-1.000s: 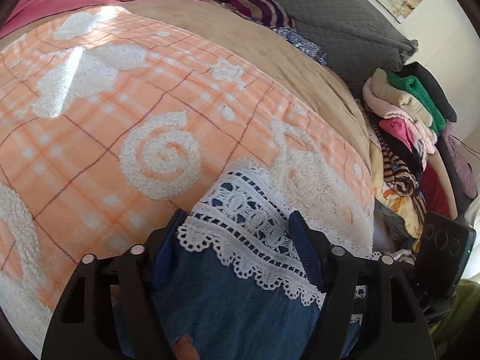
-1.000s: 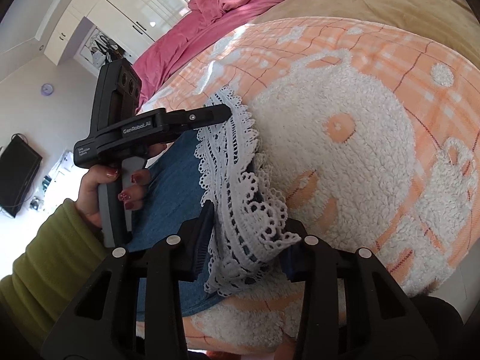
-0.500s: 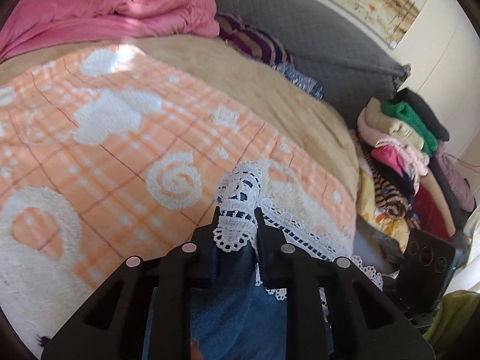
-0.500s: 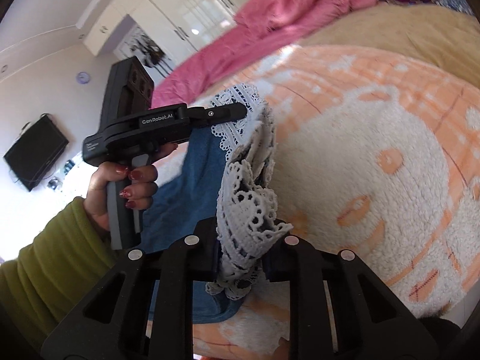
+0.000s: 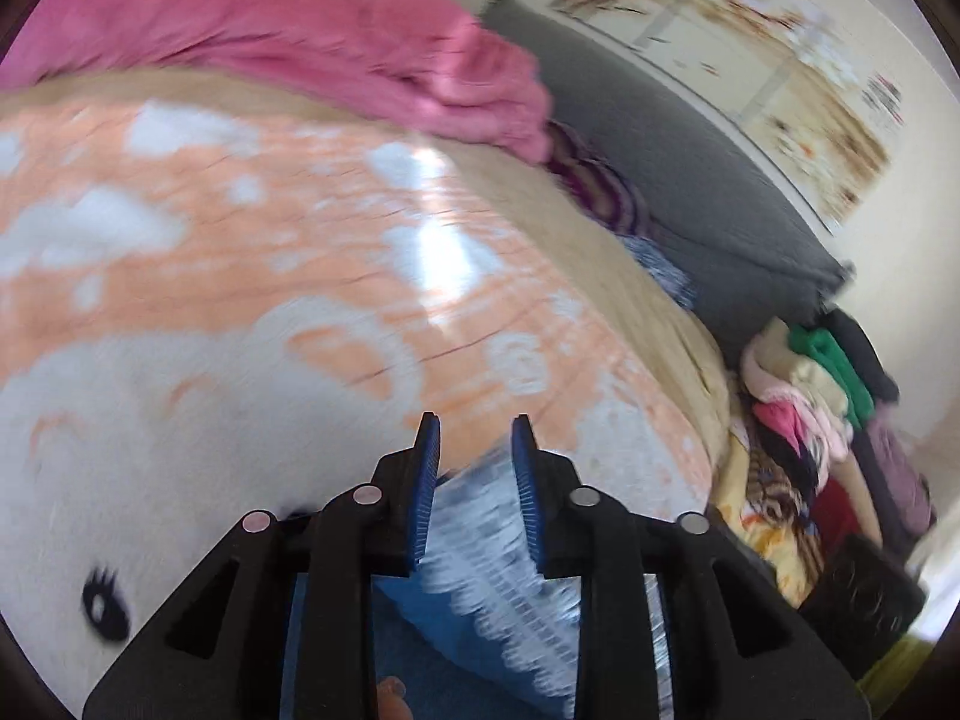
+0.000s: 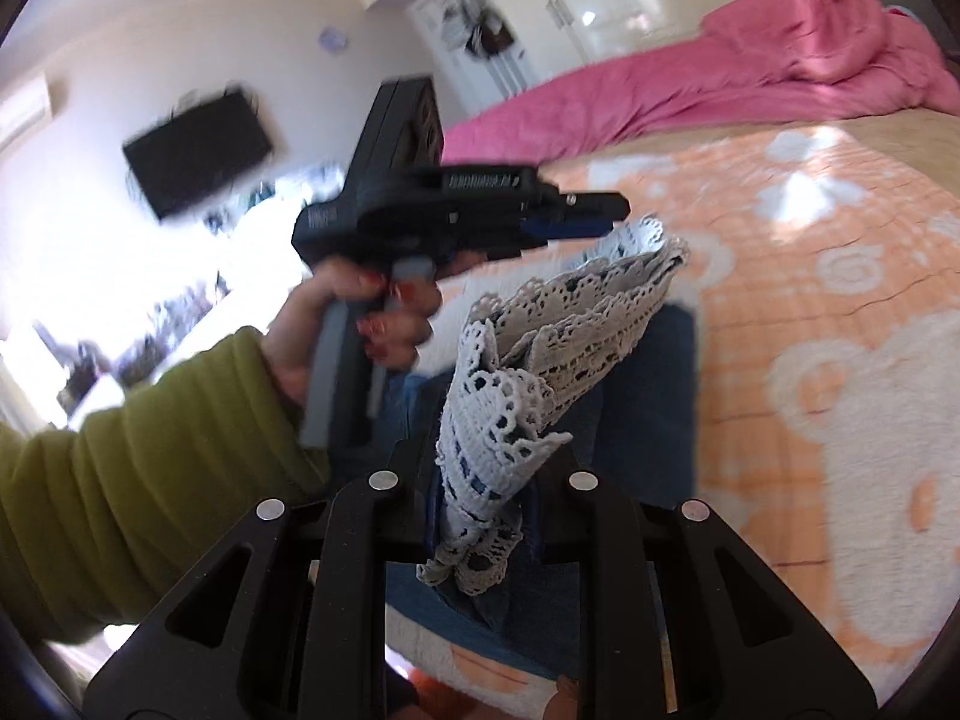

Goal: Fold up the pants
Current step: 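Lift the lace hem and lay it across the denim with both tools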

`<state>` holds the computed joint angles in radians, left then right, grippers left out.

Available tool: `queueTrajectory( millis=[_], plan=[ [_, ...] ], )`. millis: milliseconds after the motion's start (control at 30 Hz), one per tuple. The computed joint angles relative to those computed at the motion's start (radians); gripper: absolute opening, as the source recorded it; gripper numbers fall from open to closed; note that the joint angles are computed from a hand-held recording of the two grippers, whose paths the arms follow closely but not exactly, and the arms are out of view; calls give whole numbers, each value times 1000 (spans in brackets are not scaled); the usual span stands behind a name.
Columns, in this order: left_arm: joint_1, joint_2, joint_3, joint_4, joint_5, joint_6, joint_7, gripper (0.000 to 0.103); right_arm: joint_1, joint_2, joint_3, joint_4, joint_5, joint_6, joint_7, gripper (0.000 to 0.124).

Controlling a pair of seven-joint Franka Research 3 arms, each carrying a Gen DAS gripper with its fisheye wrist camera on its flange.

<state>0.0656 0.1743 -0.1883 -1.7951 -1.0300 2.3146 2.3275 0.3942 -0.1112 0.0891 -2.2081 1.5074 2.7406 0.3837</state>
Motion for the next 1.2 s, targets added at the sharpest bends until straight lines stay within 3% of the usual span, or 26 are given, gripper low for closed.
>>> queueTrajectory(
  millis=[67,133,167,200,333,500,567,633,733,800,867,900,1033,1167,1200],
  plan=[
    [6,-32,20,-60,17,48,-91,25,12,39,22,10,-107,18,71,13],
    [35,-57,34,-103,-71,6,-74,38,25,58,38,7,-185,40,109,14],
    [42,-83,43,-140,-114,13,-65,61,32,63,44,6,-207,55,110,14],
    [43,-103,51,-170,-150,21,-56,73,40,66,52,3,-229,78,108,15],
    [37,-128,82,-207,-213,-37,-50,76,81,84,85,-6,-379,210,167,16],
    [33,-124,96,-205,-199,-118,-53,84,109,95,92,-26,-442,245,169,24],
    [29,-120,96,-206,-156,-121,-73,85,114,96,91,-23,-400,233,123,28],
    [26,-108,94,-203,-127,-102,-89,85,115,82,83,-20,-303,205,38,43],
    [16,-100,82,-208,-99,-52,-99,74,120,34,72,-48,-185,193,-86,59],
    [5,-92,75,-204,-43,-8,-120,45,124,-5,63,-83,-138,201,-136,70],
    [-6,-89,68,-209,11,38,-143,25,122,-36,57,-117,-166,214,-103,70],
    [-3,-84,67,-206,5,33,-146,21,122,-51,51,-132,-174,219,-95,70],
    [17,-102,69,-208,-81,-2,-68,17,132,-80,32,-169,-198,253,-73,70],
    [-10,-92,70,-219,106,83,-186,21,116,-43,35,-180,-345,246,99,70],
    [-6,-88,68,-221,92,83,-180,22,109,-37,42,-184,-410,248,158,70]
  ],
)
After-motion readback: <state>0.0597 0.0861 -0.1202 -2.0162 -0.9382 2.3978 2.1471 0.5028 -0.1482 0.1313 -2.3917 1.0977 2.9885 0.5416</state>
